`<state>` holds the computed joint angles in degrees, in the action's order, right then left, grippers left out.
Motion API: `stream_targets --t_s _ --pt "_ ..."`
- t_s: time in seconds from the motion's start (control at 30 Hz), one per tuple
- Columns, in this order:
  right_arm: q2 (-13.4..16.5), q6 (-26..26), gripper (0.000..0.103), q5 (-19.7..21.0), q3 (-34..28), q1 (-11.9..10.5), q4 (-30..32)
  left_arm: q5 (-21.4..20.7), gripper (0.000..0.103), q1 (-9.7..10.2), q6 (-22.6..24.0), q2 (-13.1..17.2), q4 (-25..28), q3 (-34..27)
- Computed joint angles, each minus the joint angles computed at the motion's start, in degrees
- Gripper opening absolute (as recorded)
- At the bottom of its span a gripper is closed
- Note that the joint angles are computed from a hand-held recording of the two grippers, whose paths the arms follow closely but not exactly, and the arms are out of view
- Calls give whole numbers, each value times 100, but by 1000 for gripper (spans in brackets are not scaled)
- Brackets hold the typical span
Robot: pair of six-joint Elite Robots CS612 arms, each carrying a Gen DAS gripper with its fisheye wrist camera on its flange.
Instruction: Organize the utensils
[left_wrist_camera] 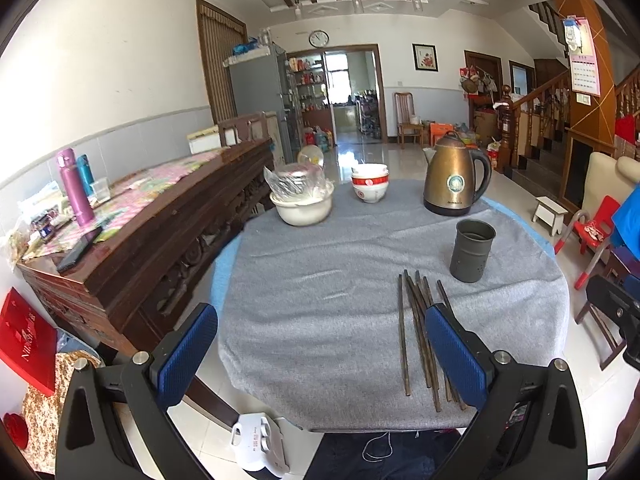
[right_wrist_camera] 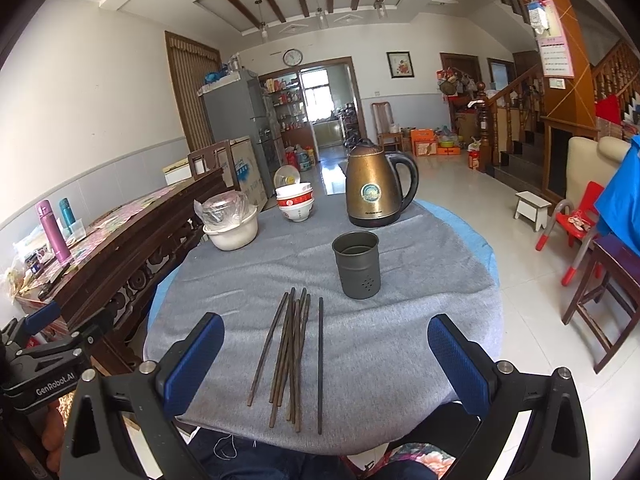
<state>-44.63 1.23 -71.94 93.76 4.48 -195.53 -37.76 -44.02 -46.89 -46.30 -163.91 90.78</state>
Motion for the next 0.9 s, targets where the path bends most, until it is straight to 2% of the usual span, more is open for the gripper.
stream_targets --t_s 0.07,0.13,0.17,0.2,0.23,0.27,0.33,0.4,0.5,0.63,0.7,0.9 --pt "67 -11 100 177 -168 -26 238 -266 103 72 177 48 -210 -39" --pt "159 -40 87 329 -392 -39 587 -791 103 201 408 118 -479 -113" --pt "217 -62 83 421 -539 -45 853 -792 103 247 631 217 -695 -186" --pt "279 -78 72 531 -679 -54 1103 -897 103 321 856 303 -745 -277" --pt "366 -100 62 703 -875 -68 1474 -1212 103 395 841 313 -669 -311" --pt "448 -121 59 806 -1041 -71 1768 -1567 103 468 715 352 -697 -359" --pt "643 -167 44 866 -1389 -45 2286 -2021 103 601 718 513 -844 -533" --pt "872 -319 39 909 -1788 0 2851 -2561 102 733 621 587 -618 -675" --pt "1222 -491 37 856 -2381 88 3543 -3339 92 940 538 715 -291 -920" --pt "1690 -592 36 763 -3213 187 4381 -3993 83 1163 655 994 262 -1451" --pt "1902 -621 36 659 -3608 229 4743 -4195 71 1248 713 1134 624 -1740" --pt "2487 -749 36 394 -4730 330 5700 -4892 69 1484 996 1610 1325 -2611"
